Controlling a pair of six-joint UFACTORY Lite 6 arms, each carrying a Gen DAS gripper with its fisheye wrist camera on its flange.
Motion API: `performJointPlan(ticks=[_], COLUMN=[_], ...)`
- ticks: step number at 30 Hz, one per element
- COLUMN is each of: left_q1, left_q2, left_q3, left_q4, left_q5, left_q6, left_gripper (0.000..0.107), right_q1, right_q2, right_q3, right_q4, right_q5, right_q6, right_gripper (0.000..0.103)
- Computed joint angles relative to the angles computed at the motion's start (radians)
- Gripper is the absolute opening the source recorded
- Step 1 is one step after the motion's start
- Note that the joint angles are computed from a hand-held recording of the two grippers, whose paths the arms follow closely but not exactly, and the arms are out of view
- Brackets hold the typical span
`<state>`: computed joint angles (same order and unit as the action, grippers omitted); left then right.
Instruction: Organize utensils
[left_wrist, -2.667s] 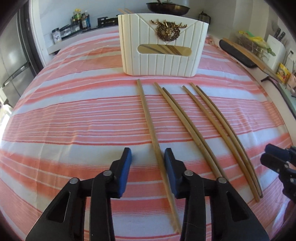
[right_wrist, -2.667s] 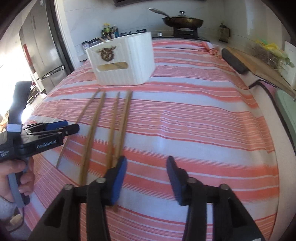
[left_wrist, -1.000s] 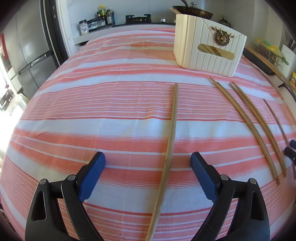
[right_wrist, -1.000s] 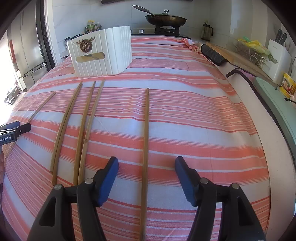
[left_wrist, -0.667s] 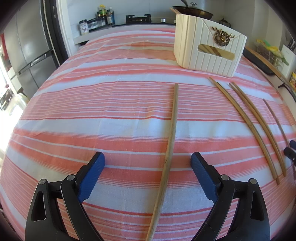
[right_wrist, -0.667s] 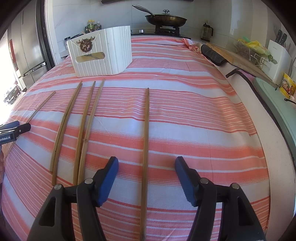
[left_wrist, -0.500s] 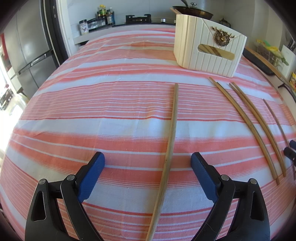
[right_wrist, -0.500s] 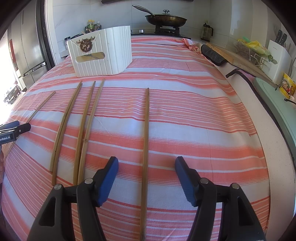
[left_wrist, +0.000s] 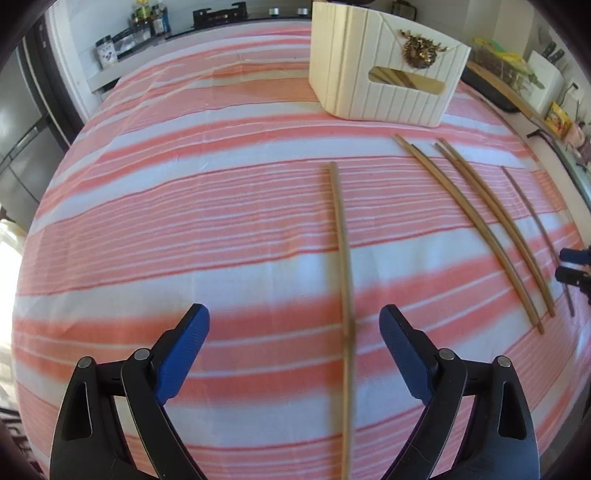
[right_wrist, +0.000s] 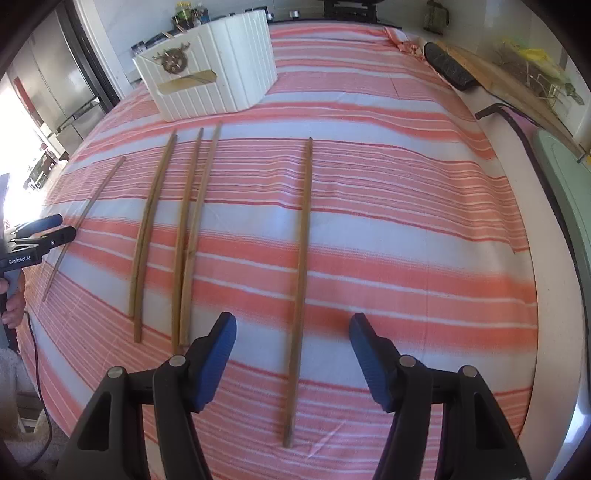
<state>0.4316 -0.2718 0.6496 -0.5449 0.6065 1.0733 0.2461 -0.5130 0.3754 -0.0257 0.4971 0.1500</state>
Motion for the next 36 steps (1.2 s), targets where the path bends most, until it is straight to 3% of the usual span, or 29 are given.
performJointPlan(ticks=[3, 5, 6, 8, 9, 10, 12, 14, 17, 20, 24, 28, 30, 32, 36], left_q1=[-0.093, -0.175, -0.215, -0.273, -0.300, -0.317, -0.340, -0.311, -0.187, -0.010, 0.150, 0.253, 0.246, 0.181, -0.023], left_q2=[0.140, 0.212, 0.242, 0.291, 0.306, 0.314, 0.288, 0.204, 0.029, -0.099, -0.130, -0.017, 0.055, 0.141, 0.292], left_q3=[0.120, 0.197, 0.233, 0.295, 0.316, 0.328, 0.316, 0.294, 0.285, 0.324, 0.437, 0.681, 0.831, 0.992, 1.225], left_q4=[0.064, 0.150, 0.190, 0.221, 0.241, 0.246, 0.250, 0.157, -0.059, -0.202, -0.331, -0.474, -0.527, -0.537, -0.442], left_q5=[-0.016, -0.022, -0.025, -0.022, -0.023, -0.020, -0.032, 0.003, 0.167, 0.383, 0.591, 0.740, 0.728, 0.636, 0.332], left_q6=[-0.108, -0.236, -0.296, -0.370, -0.408, -0.421, -0.437, -0.349, -0.158, -0.031, 0.014, -0.040, -0.104, -0.196, -0.357], left_gripper=[0.081, 0.077, 0.068, 0.045, 0.015, 0.006, 0.005, 0.005, 0.005, 0.005, 0.005, 0.005, 0.005, 0.005, 0.005], right_q1=[0.020, 0.019, 0.025, 0.017, 0.010, 0.001, -0.027, -0.039, -0.033, 0.016, 0.140, 0.221, 0.256, 0.231, 0.220], right_q2=[0.238, 0.397, 0.475, 0.602, 0.649, 0.685, 0.694, 0.597, 0.316, 0.048, -0.125, -0.114, -0.044, 0.078, 0.326], right_q3=[0.158, 0.283, 0.349, 0.468, 0.519, 0.563, 0.596, 0.549, 0.418, 0.349, 0.372, 0.504, 0.612, 0.769, 1.086], right_q4=[-0.119, -0.140, -0.204, -0.280, -0.303, -0.294, -0.201, -0.111, 0.059, 0.084, -0.133, -0.316, -0.468, -0.504, -0.589], right_q5=[-0.065, -0.102, -0.114, -0.134, -0.135, -0.131, -0.135, -0.155, -0.164, -0.095, 0.005, 0.045, 0.047, 0.020, -0.027], right_q6=[0.106, 0.126, 0.190, 0.267, 0.292, 0.289, 0.215, 0.147, -0.010, -0.017, 0.214, 0.382, 0.477, 0.471, 0.495], right_gripper=[0.065, 0.056, 0.054, 0.033, 0.023, 0.006, 0.006, 0.006, 0.006, 0.006, 0.006, 0.006, 0.006, 0.006, 0.006])
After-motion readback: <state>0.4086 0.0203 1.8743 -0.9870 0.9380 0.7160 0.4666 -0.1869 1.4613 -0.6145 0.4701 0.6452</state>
